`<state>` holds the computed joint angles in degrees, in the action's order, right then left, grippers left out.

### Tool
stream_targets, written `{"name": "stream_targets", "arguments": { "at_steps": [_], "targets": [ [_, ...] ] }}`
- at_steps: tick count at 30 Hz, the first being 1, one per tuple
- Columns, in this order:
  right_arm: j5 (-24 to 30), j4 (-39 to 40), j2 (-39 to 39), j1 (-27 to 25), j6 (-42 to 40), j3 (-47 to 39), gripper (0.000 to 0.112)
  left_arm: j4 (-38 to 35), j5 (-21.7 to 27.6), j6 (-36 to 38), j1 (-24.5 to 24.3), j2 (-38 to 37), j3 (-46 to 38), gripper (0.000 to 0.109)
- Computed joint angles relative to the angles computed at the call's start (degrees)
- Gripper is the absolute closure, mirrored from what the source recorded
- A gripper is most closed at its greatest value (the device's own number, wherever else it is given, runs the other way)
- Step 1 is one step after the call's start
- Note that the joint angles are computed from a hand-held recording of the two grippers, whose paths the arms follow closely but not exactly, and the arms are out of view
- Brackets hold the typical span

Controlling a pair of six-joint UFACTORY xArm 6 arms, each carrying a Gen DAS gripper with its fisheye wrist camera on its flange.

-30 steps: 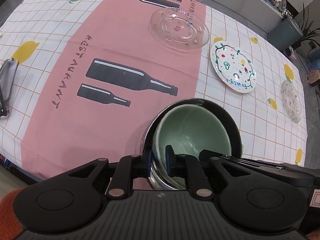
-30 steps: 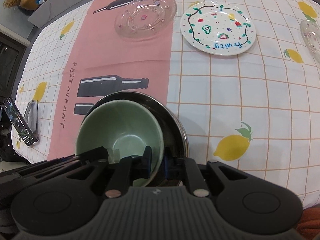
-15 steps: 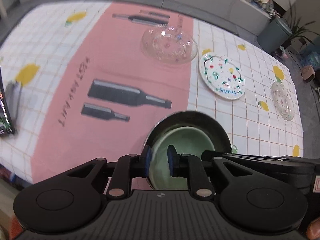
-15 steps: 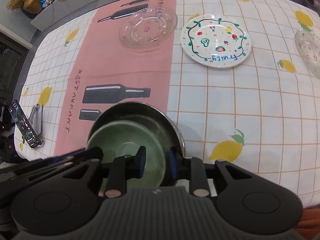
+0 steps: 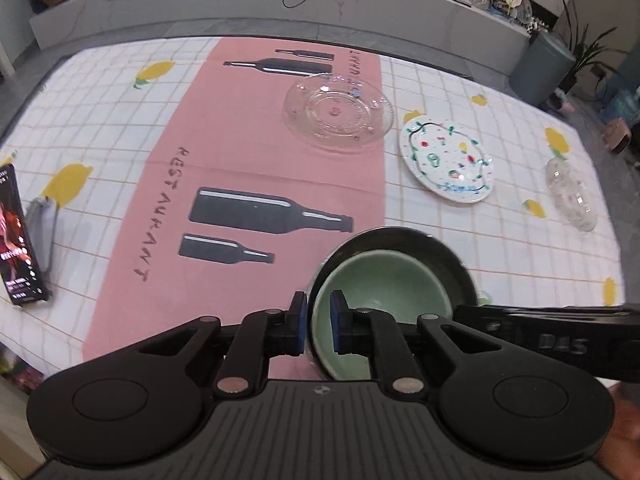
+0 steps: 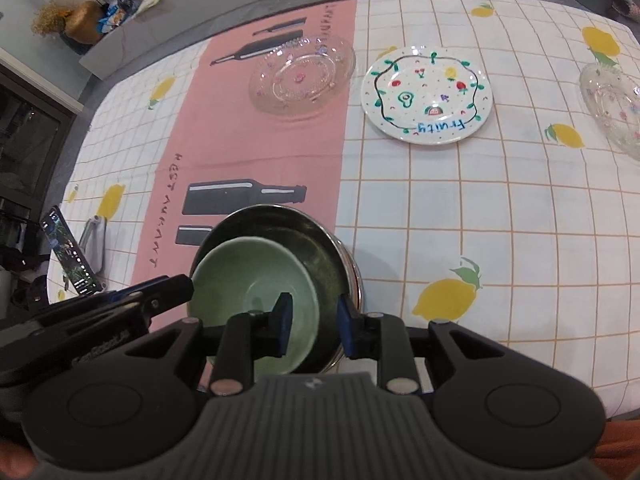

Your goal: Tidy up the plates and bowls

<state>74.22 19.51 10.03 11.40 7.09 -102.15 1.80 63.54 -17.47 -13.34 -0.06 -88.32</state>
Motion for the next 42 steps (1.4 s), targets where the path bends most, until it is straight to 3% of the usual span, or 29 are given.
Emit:
{"name": "stream_targets", "arguments": {
  "at_steps": [9, 14, 26, 34, 36, 38, 42],
  "targets": [
    [-2.43, 2.2, -2.2, -0.34, -1.73, 3.85, 0.099, 0.36, -1.51, -0.16, -0.26, -0.1, 1.66, 0.1],
    [-3.2, 1.44, -2.21, 0.38, -1.62, 4.92, 0.111, 0.14, -1.57, -0.18, -0.35, -0.02, 1.62, 0.101],
    [-5.47, 0.0, -2.85, 0.35, -1.8, 6.03, 0.112, -2.98, -2.22, -0.91, 0.55, 0.17, 2.21, 0.102],
    [-8.61, 4.31, -4.41, -1.76, -5.66, 7.11, 0.105, -3.28, -6.79, 2.17, 0.37, -1.07, 2.07, 0.1],
    [-10.61, 6.27, -4.98, -2.88, -6.62, 7.86, 0.1, -3.8, -8.46, 3.42, 0.08, -0.91, 1.7, 0.1],
    [-13.37, 7.11, -5.51, -3.77, -6.69, 8.83, 0.082, -3.93, -9.71, 4.9, -0.42, -0.25, 0.81, 0.097],
    [-16.59, 7.57, -5.09, -5.8, -5.72, 9.62, 0.082, -5.23, -11.69, 6.95, -1.33, 2.03, -1.69, 0.09]
  ]
}}
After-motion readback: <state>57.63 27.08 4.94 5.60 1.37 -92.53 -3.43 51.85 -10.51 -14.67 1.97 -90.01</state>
